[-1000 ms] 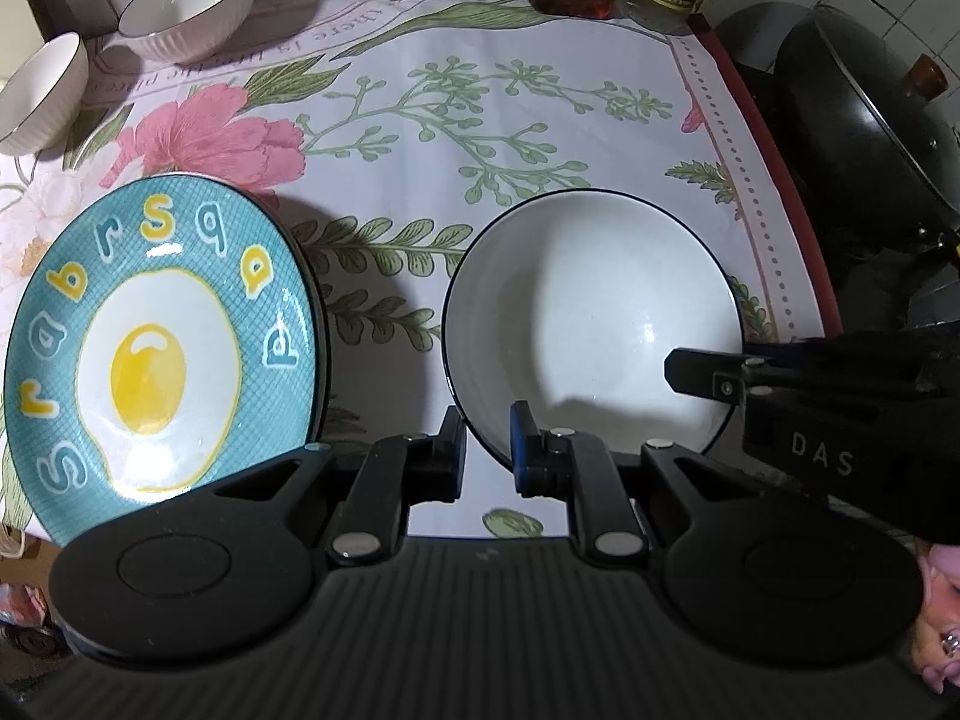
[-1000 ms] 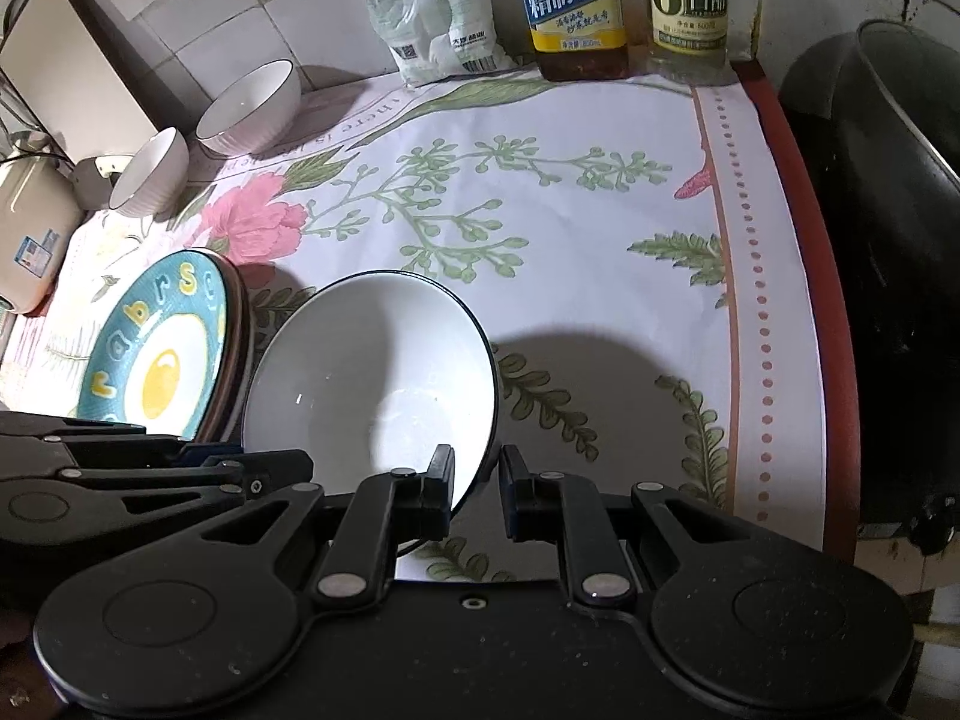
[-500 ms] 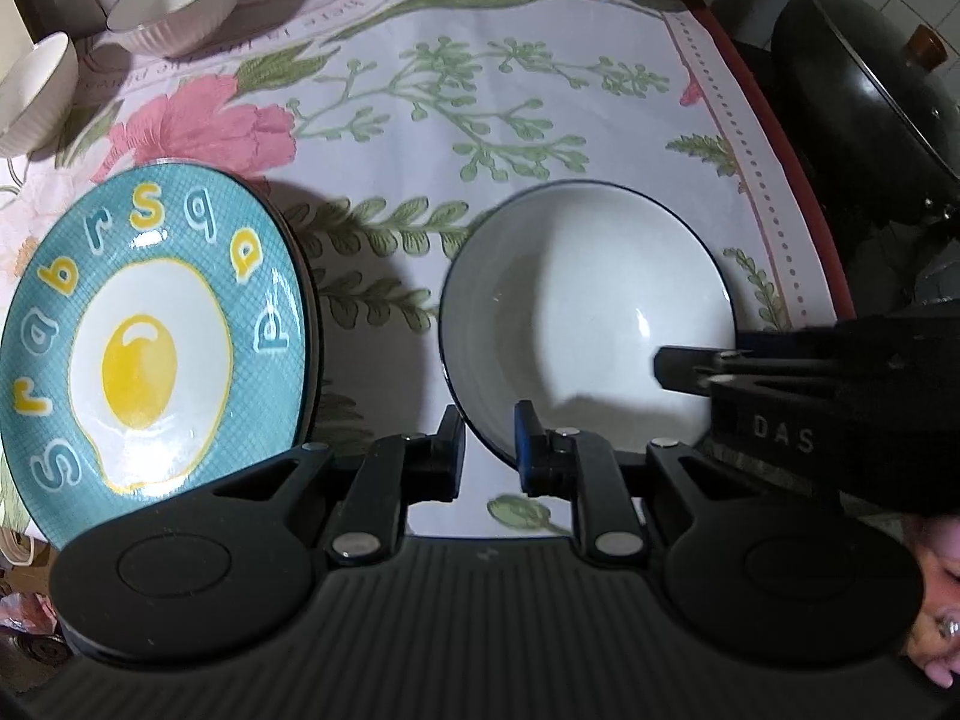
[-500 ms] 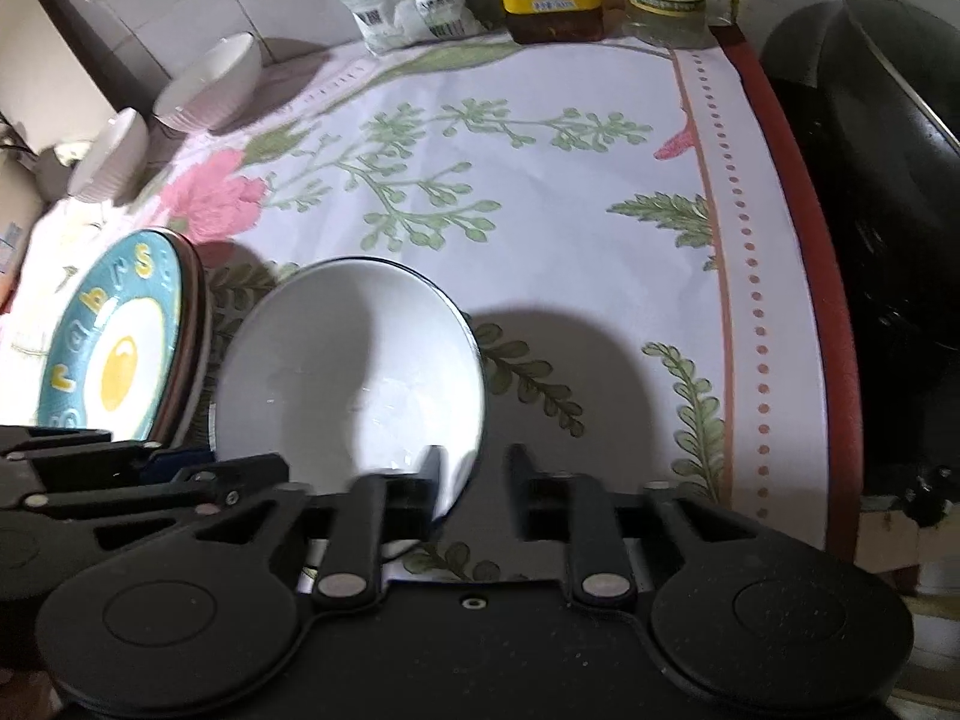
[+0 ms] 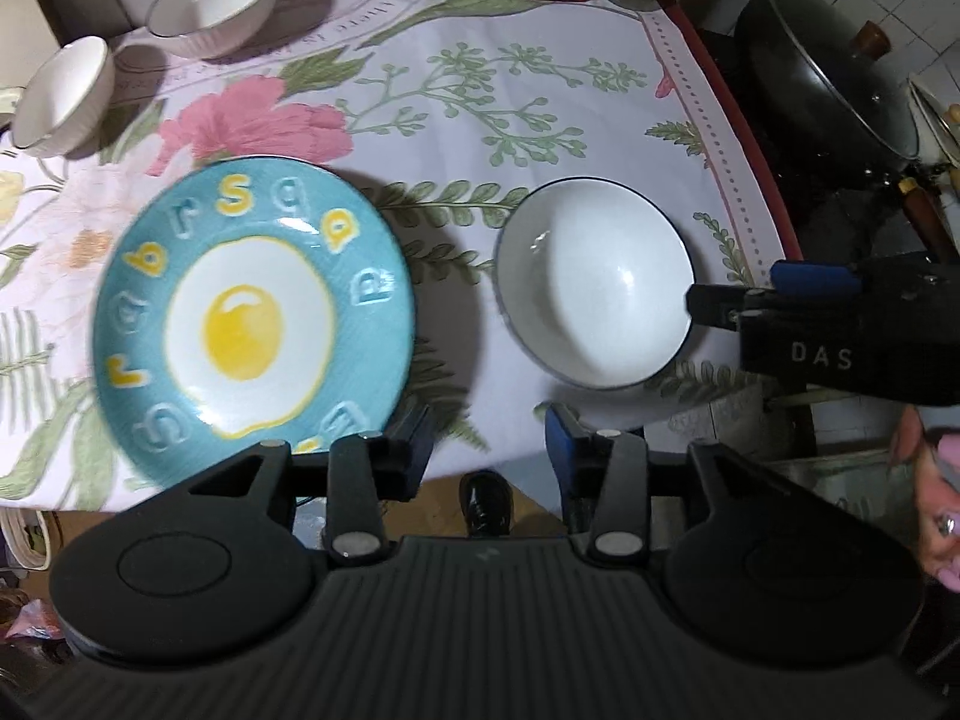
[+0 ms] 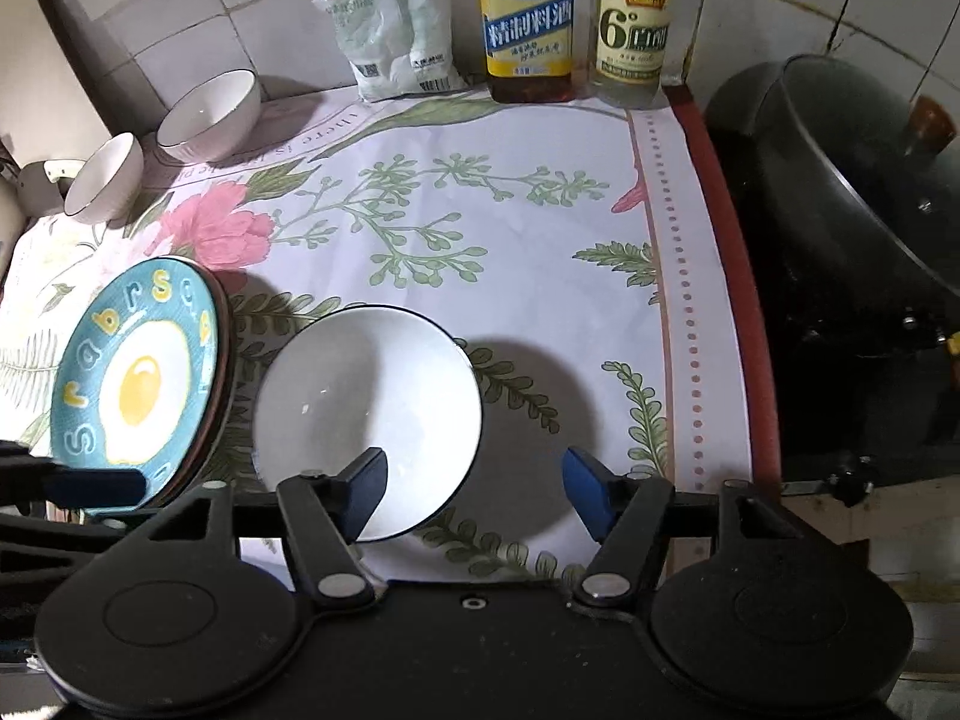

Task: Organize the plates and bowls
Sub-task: 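Lower the white bowl onto the cloth and open both tools, then move both tools toward the white bowl near the wall tiles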

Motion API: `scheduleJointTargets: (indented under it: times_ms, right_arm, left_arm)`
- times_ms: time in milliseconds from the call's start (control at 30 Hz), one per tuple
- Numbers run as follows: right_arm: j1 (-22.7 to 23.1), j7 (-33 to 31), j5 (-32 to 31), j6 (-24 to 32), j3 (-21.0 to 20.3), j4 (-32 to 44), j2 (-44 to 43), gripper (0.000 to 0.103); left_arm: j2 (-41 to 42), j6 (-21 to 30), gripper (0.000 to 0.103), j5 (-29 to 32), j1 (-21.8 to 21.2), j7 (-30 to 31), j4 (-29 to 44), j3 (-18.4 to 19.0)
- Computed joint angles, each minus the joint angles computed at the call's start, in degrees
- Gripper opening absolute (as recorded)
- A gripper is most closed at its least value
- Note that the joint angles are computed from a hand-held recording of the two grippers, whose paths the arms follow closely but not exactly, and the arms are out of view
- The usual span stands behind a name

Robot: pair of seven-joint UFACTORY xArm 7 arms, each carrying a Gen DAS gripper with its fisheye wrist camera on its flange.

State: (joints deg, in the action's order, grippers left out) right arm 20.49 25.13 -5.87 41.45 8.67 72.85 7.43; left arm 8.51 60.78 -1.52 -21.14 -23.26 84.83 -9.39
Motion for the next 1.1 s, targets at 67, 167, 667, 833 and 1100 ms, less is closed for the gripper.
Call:
scheduleJointTargets:
  times_ms: [67, 167, 667, 833, 1100]
  right_arm:
    - [0.66, 1.52, -1.47, 1.5, 0.15, 0.58, -0.79, 0.07]
    - [1.31, 2.27, -2.15, 3.17, 0.7, 1.36, -2.04, 0.072]
    - [7.99, 10.37, -9.04, 17.34, 3.96, 13.2, -1.67, 0.075]
    - [10.35, 10.8, -10.55, 17.82, 4.5, 16.9, -0.31, 0.075]
    - [14.6, 9.67, -13.94, 19.23, 4.03, 25.36, 4.51, 0.075]
  left_arm:
    - [-1.63, 1.76, 0.041, 0.69, 0.4, 1.66, -0.18, 0.24]
    - [-4.36, 3.76, 0.048, 2.25, 0.93, 3.2, -0.93, 0.49]
    - [-15.07, 6.57, 0.068, 4.06, 6.17, 9.73, -5.64, 1.8]
    - [-16.88, 6.54, 0.068, 5.28, 7.67, 11.78, -6.26, 2.16]
    - [-18.25, 6.16, 0.068, 5.04, 9.78, 13.96, -6.25, 3.04]
